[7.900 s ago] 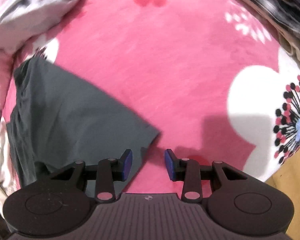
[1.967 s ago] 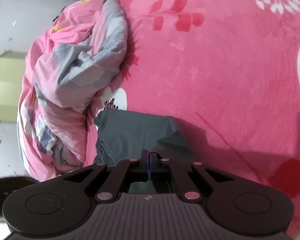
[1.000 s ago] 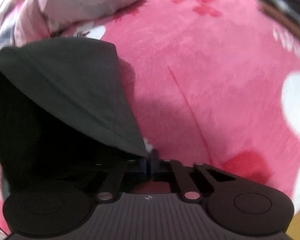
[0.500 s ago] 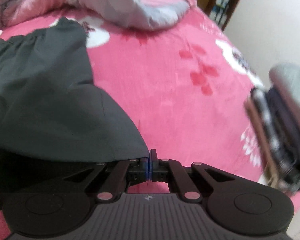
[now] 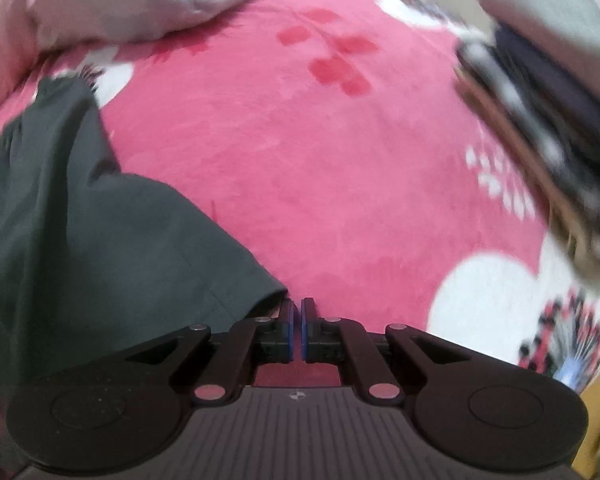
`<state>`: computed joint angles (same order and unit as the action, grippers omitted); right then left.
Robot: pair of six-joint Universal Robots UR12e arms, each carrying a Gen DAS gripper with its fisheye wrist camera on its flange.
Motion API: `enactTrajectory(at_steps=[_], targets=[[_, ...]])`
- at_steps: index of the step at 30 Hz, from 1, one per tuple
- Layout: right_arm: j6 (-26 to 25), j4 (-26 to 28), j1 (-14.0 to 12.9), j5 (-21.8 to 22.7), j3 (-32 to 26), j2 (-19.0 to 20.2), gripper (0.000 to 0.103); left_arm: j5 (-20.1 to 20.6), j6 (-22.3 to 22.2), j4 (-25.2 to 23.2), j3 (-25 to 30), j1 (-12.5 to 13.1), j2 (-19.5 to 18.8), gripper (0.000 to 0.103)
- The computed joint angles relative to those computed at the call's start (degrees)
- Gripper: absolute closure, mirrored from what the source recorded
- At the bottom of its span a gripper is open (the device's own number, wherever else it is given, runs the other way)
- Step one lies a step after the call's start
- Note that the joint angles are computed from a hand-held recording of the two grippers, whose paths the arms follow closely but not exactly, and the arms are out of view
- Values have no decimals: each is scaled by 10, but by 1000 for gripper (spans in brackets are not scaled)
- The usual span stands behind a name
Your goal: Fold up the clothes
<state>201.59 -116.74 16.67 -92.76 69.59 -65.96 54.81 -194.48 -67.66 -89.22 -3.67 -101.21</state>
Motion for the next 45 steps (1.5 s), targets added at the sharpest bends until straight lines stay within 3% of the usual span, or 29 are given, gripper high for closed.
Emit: enactTrajectory(at_steps=[4,8,10,11,12,14,15,17,18,20,23,24,31,36,40,42,44,45], targets=[[112,-16,-27,89,24,-16,99,30,-41,-12,-2,-6,-9,70],[265,-97,-60,200,82,-40,96,33,-105,27,-22,-10,0,70],[333,-148,-71,234,107,-46,80,31,-127,37,-28,-10,2,71],[338,-149,-72,234,104,-43,73,28,-135,39,-30,-9,3,72],[336,-143,-72,234,98,-38,60,27,-141,41,-30,-9,3,75],[294,-103,-70,240,69,-19,60,24,-154,43,-31,-10,2,94],[270,-86,-67,241,54,-11,62,21,-162,44,-33,-10,2,97],[212,-56,-59,225,27,1,81,13,-195,59,-41,-10,6,103],[189,-46,-56,218,15,6,101,5,-217,71,-47,-8,9,103],[174,-47,-53,209,5,7,102,-22,-263,101,-59,-5,16,103],[160,-70,-50,186,-2,2,102,-80,-336,185,-83,3,27,103],[154,-75,-49,176,-4,1,102,-89,-341,197,-86,3,28,103],[117,-68,-47,115,-20,-2,103,-103,-322,169,-91,6,27,103],[84,-18,-43,77,-34,13,103,-104,-291,139,-96,9,20,103],[71,12,-34,11,-38,28,102,-108,-248,110,-89,6,6,102],[68,27,-28,-39,-45,33,102,-106,-214,93,-82,6,3,93],[74,25,-29,-50,-42,29,101,-126,-188,89,-83,13,6,71],[67,20,-29,-53,-40,26,101,-138,-175,87,-83,16,8,69]])
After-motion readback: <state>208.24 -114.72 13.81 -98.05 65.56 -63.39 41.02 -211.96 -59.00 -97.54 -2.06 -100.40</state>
